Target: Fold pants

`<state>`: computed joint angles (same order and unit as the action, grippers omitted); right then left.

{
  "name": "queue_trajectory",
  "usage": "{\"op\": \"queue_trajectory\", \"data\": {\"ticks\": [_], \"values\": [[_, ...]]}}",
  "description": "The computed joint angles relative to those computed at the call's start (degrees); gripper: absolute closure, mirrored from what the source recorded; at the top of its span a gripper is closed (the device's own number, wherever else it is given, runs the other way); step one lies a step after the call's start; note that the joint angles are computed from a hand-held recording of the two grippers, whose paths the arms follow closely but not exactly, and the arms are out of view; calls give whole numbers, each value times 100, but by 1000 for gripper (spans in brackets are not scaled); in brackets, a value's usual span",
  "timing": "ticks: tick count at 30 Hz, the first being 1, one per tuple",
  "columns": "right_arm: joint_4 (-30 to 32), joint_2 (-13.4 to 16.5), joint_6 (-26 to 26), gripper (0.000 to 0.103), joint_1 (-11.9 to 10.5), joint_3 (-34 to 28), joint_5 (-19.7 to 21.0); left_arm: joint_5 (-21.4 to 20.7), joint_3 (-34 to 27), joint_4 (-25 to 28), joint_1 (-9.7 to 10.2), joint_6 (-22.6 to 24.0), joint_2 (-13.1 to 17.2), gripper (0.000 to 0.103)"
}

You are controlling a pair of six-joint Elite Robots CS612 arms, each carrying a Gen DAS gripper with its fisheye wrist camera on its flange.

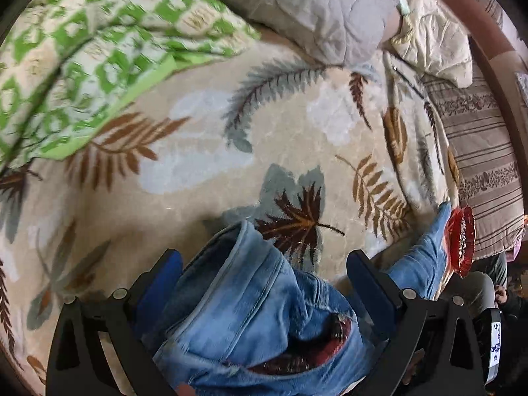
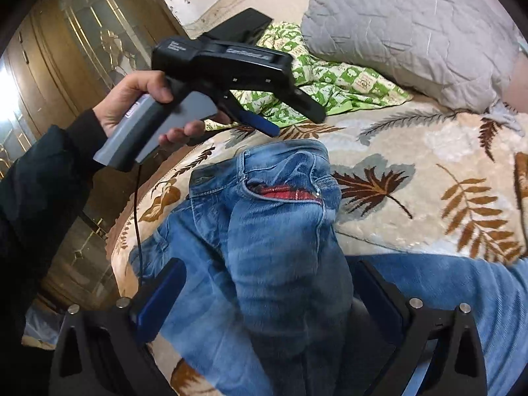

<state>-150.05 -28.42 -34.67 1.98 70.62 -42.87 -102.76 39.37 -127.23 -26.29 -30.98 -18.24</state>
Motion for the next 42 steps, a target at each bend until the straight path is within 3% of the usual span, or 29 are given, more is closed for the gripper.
{"op": "queue_trajectory", "data": {"ticks": [2, 5, 7, 9, 11, 12, 14, 20, 24, 27, 31, 34, 37, 42], "values": [[90, 66, 80, 10, 22, -115, -52, -140, -253, 231, 11, 43, 143, 5], [384, 144, 70, 28, 40, -264, -101, -194, -552, 550, -13, 213, 287, 36], [366, 165, 85, 38, 54, -279, -146, -66, -628, 744, -48, 332, 298, 51], [348, 159, 46, 66, 65, -259, -168, 17, -594, 804, -71, 409, 265, 75], [249, 128, 26, 76, 71, -193, -223, 170, -459, 797, -88, 388, 181, 94], [199, 109, 0, 83, 67, -149, -187, 181, -265, 653, -88, 352, 79, 94], [-48, 59, -12, 86, 72, -30, -227, 261, 119, 291, -97, 318, -125, 96], [-1030, -211, -509, 88, 23, 547, -299, 698, 2205, -1772, -231, 96, -1310, 97], [-1764, -487, -1080, 89, -15, 1150, -125, 1278, 3933, -3398, -465, -415, -2221, 98], [-2311, -617, -1508, 89, -3, 1546, -138, 1844, 4891, -4182, -720, -948, -2608, 98], [-3165, -678, -2299, 89, 72, 2071, -343, 2435, 5753, -4852, -992, -1592, -2793, 98], [-3291, -649, -2878, 89, 156, 2279, -575, 2589, 6053, -5049, -1086, -2196, -2705, 98], [-3138, -597, -3101, 89, 227, 2319, -811, 2363, 6153, -5067, -1047, -2607, -2531, 98], [-3197, -498, -3302, 89, 336, 2321, -1233, 1999, 6128, -5135, -967, -2834, -2276, 98]]}}
